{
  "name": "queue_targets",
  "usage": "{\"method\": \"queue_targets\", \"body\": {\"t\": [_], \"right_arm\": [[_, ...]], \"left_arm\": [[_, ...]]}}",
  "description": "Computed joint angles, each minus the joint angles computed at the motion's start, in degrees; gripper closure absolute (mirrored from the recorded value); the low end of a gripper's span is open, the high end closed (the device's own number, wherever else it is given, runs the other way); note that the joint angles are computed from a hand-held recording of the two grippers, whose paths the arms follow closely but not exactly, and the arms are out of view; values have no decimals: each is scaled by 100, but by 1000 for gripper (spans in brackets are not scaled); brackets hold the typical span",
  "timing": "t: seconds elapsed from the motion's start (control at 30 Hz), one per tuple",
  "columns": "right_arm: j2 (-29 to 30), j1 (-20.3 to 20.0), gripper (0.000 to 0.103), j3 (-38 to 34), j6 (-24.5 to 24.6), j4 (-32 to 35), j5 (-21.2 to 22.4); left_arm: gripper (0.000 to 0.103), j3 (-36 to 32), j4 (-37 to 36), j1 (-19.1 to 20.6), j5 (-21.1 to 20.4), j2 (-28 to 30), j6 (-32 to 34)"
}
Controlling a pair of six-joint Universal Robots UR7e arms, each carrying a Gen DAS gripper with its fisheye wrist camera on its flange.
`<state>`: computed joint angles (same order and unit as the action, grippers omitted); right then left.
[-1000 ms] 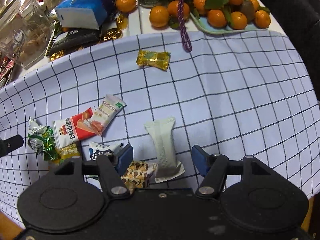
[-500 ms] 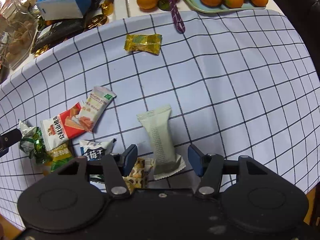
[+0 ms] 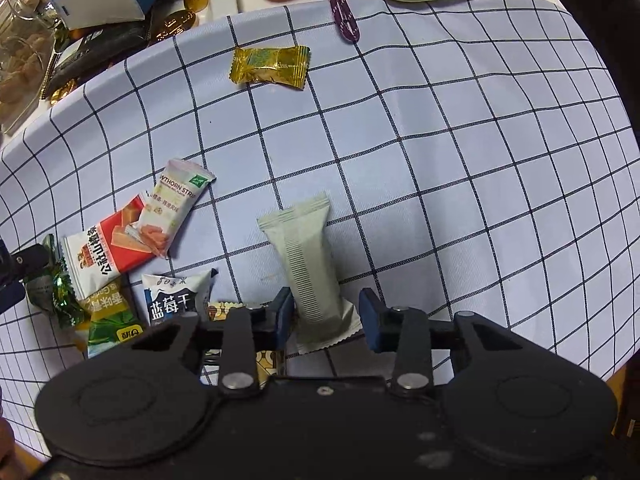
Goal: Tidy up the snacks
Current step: 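Grasp the green-white candy packet with left tool while right tool grasps the white bar packet, then carry both packets back over the gold tray with both tools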
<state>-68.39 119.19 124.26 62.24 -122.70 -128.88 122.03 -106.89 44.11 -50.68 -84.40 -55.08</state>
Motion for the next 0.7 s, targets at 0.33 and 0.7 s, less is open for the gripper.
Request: {"method": "queue_targets", "body": {"t": [0.33, 0.7], "right_arm": [[-99, 65, 74, -12, 264, 4, 14], [-834, -28, 74, 347, 150, -704, 193]], "left_arm": [[48, 8, -209, 159, -181, -81, 68], [55, 88, -298, -135, 33, -350, 30]]}}
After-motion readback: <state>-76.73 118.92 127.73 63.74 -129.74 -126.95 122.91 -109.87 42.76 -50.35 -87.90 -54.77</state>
